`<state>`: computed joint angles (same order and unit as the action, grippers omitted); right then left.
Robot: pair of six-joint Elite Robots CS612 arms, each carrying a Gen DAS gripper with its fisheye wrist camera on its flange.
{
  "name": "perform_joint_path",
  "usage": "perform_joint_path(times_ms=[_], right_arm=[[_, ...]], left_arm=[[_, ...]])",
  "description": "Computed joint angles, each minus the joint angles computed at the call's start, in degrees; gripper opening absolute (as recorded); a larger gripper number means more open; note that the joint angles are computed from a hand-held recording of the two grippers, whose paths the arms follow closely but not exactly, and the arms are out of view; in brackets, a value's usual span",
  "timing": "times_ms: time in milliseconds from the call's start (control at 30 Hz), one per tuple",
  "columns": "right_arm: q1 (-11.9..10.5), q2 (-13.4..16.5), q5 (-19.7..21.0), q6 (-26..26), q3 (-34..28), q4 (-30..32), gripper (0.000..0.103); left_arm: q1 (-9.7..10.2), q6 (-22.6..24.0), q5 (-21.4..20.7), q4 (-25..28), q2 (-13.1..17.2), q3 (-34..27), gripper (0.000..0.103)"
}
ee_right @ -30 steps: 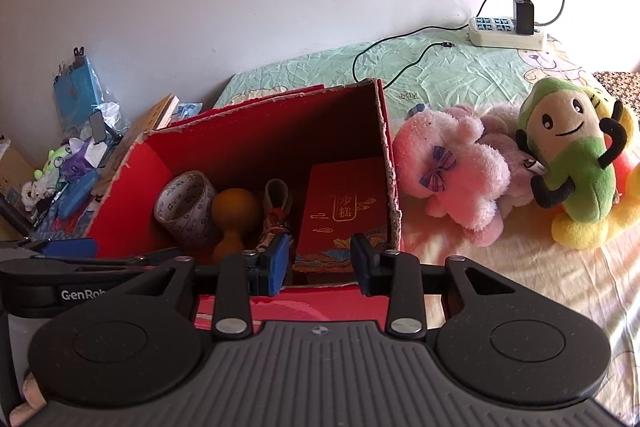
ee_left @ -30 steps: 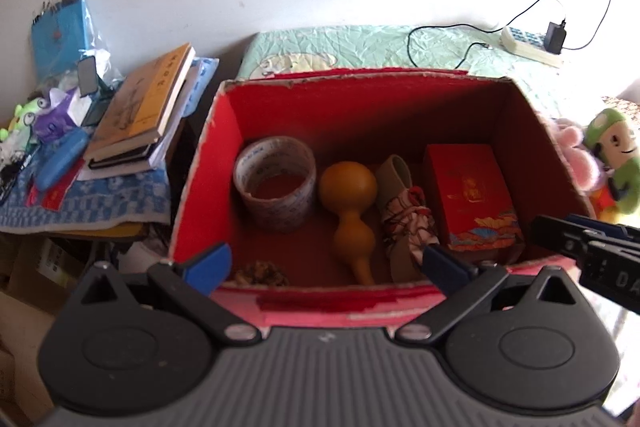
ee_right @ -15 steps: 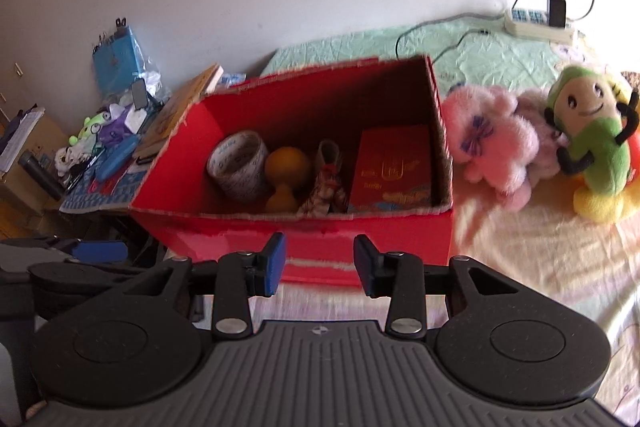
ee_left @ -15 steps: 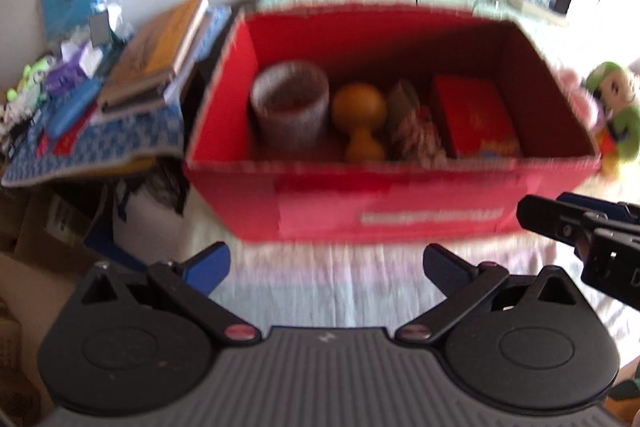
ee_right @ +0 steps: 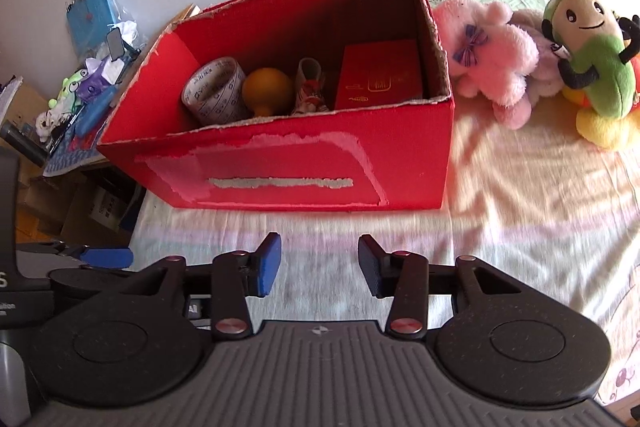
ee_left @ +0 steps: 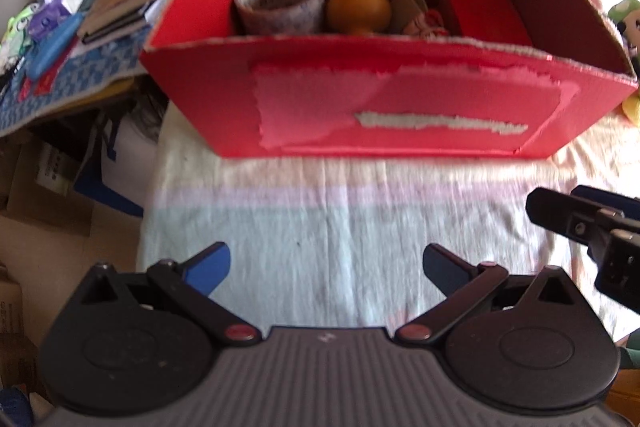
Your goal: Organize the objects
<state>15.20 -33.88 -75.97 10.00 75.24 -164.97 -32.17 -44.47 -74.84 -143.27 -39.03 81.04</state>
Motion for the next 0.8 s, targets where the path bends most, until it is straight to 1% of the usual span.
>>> perform_joint_path(times_ms=[100,267,333,433,600,700,800], right_arm=[[-0.02,-0.09,-0.19,0.09,0.08,-0.09,0.046],[-0.02,0.08,-0.04,-0.20,-0.33,0.23,0.046],[-0.13,0.17,0.85,-0.73,-0.59,-0.09,0.046],[-0.14,0.16,1.64,-2.03,-0.79,-1.97,0.046],[-0.19,-0.10,2.82,-4.16,-1.32,-5.59,0.046],[-0.34,0.10,3.36,-3.62,-2.36,-7.86,0.046],[-0.25,0.76,2.09,-2.34,-4.39,-8.31,0.046]], left_arm=[[0.04,0.14,-0.79,-0.71,-0.05,0.28,0.102],[-0.03,-0.02,-0.29,-0.95,0.00,0.19,0.102],[0.00,-0.10,0.17,-1.00,-0.02,-0.07,0.100],[-0.17,0.31,2.67,-2.36,-0.58,0.21,0.100],[-0.54,2.50,7.81,-5.78,-1.94,0.94,0.101],[-0.20,4.12,9.16,-7.40,-2.26,0.39,0.102],[0.41,4.52,10.13,-6.48,-1.95,-1.27,0.102]])
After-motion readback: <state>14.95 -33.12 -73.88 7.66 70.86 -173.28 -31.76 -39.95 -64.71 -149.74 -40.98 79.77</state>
